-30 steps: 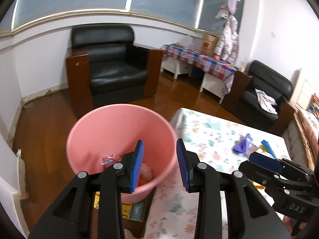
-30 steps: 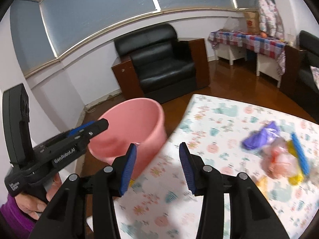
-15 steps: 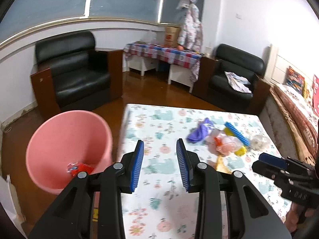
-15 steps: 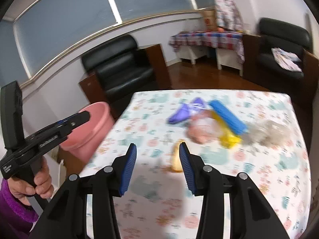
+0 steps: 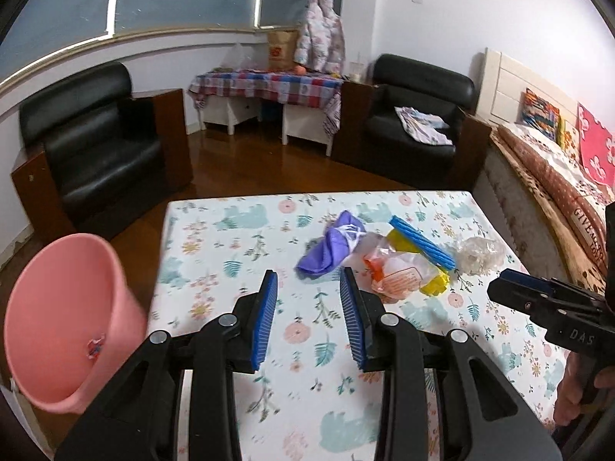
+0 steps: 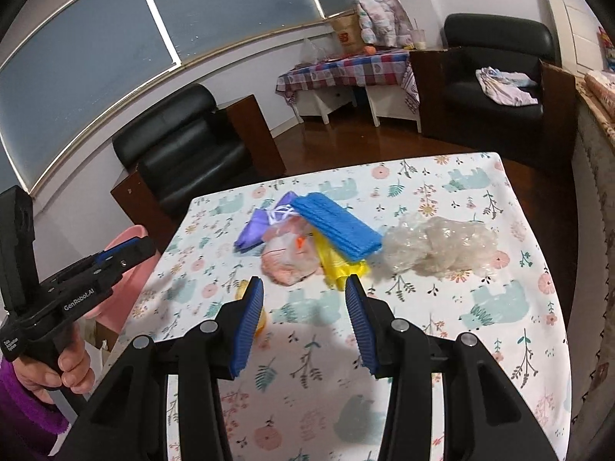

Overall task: Collect trash
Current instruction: 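Move both tools back over the table toward the purple cloth, then grasp the purple cloth with the left tool while the right tool grasps the blue foam net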

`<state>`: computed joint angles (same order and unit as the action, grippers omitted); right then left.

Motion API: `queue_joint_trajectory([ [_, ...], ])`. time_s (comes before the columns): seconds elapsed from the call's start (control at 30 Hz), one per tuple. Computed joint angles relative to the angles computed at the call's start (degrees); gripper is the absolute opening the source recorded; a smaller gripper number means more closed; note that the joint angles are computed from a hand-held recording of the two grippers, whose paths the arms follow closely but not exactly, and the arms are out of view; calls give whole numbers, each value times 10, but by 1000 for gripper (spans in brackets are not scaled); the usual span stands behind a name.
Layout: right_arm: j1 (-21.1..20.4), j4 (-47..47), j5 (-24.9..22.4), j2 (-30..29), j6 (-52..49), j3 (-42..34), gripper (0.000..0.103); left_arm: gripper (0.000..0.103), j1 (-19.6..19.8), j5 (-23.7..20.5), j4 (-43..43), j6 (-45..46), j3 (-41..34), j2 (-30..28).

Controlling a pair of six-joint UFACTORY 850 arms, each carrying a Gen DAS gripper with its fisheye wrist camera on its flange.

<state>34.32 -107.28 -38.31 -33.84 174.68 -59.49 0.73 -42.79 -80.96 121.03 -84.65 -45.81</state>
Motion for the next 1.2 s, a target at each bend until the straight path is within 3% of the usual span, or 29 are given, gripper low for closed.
queue_joint_trajectory([
  [0.27,-22,-31,12,-6,25,4,44,34,-31,4,61,-63,-61,-45],
  [0.87,-71,-75,46,-23,13,-18,44,33,-75,51,96,-90,-125,-105],
  [1.03,-84,-90,60,-32,-4,-34,44,12,-79,61,108,-101,-127,-109],
  [1.2,-98,-127,89,-46,6,-52,44,5,-76,52,100,-86,-119,-104],
])
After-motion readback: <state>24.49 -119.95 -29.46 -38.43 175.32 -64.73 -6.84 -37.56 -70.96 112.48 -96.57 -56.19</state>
